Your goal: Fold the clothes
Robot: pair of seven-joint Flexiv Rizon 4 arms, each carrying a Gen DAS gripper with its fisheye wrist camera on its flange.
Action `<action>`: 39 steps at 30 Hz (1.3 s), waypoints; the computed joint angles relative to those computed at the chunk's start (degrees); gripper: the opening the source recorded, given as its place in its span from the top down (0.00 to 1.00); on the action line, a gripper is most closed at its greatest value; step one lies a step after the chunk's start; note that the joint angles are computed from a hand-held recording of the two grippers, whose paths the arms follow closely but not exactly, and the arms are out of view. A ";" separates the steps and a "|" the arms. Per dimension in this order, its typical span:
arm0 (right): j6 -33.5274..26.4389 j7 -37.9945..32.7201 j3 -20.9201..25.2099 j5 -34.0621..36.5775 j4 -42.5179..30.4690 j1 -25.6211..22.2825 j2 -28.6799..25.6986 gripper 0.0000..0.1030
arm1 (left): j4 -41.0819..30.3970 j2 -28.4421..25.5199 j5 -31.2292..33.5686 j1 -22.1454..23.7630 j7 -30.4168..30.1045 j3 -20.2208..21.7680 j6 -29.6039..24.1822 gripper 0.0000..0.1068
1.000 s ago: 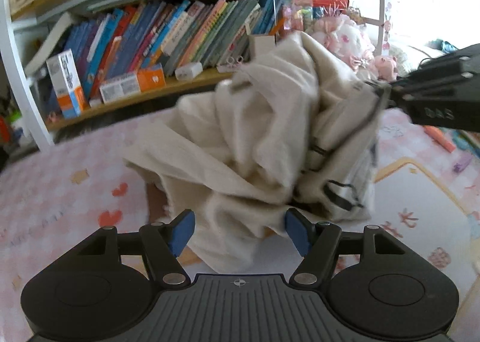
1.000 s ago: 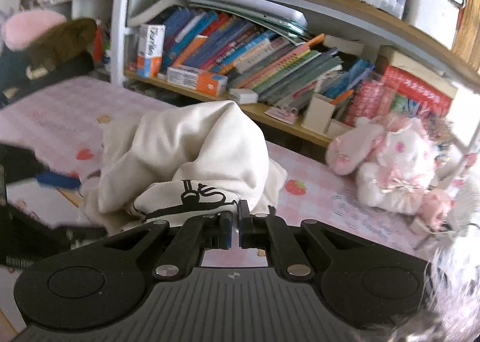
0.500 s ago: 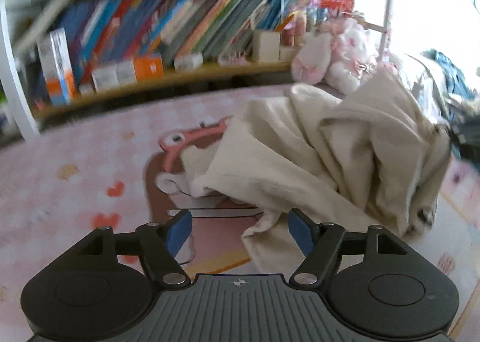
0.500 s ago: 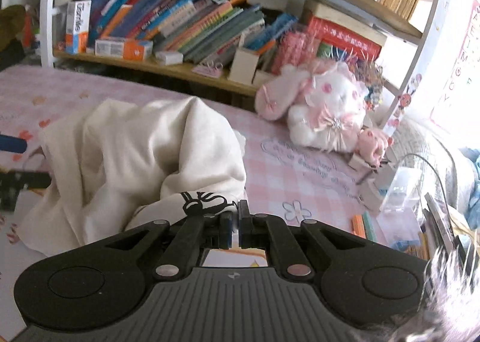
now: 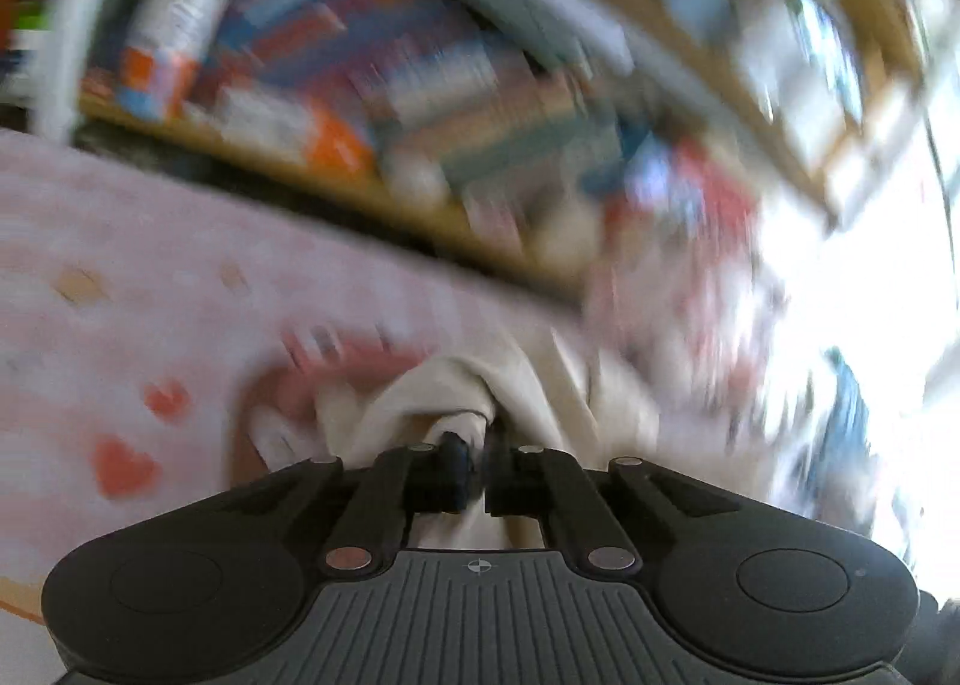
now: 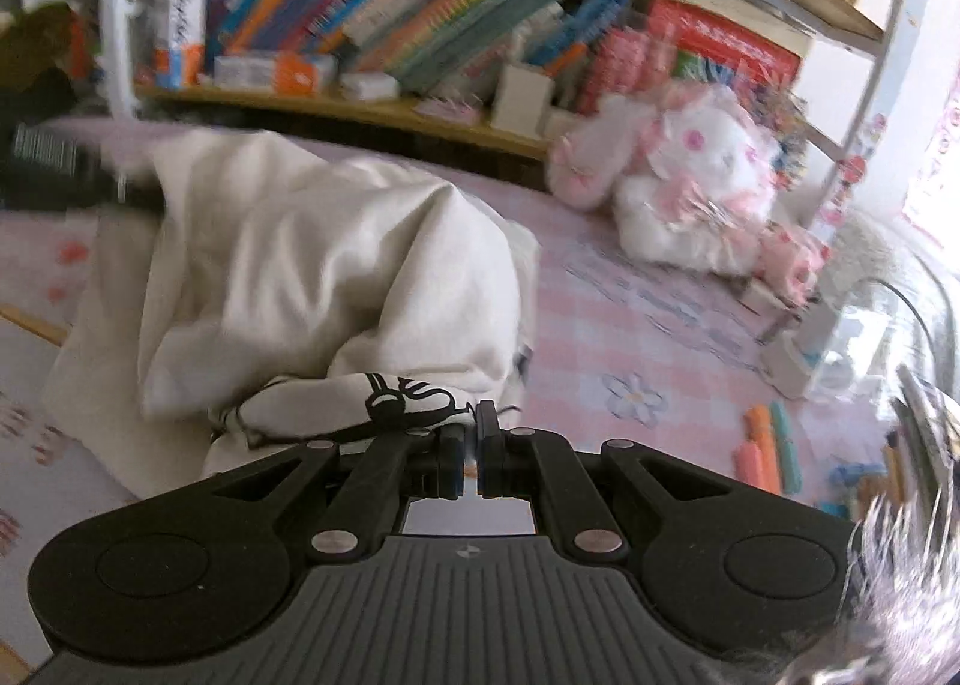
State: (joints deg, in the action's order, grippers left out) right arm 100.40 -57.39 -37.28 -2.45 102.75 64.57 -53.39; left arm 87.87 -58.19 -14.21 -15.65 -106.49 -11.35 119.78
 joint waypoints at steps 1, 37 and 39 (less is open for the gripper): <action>1.15 -0.40 1.09 -0.22 -0.24 -0.54 0.72 0.97 | 1.95 1.19 -0.65 0.27 -1.51 0.32 3.74 0.97; -10.22 16.21 10.74 -8.46 8.98 -6.56 14.69 0.60 | 13.93 3.76 57.92 29.36 -16.43 -31.17 -20.55 0.42; -10.30 14.91 15.85 -10.52 6.60 -10.51 15.28 0.55 | 16.71 7.14 56.06 27.48 -19.30 -26.02 -15.32 0.32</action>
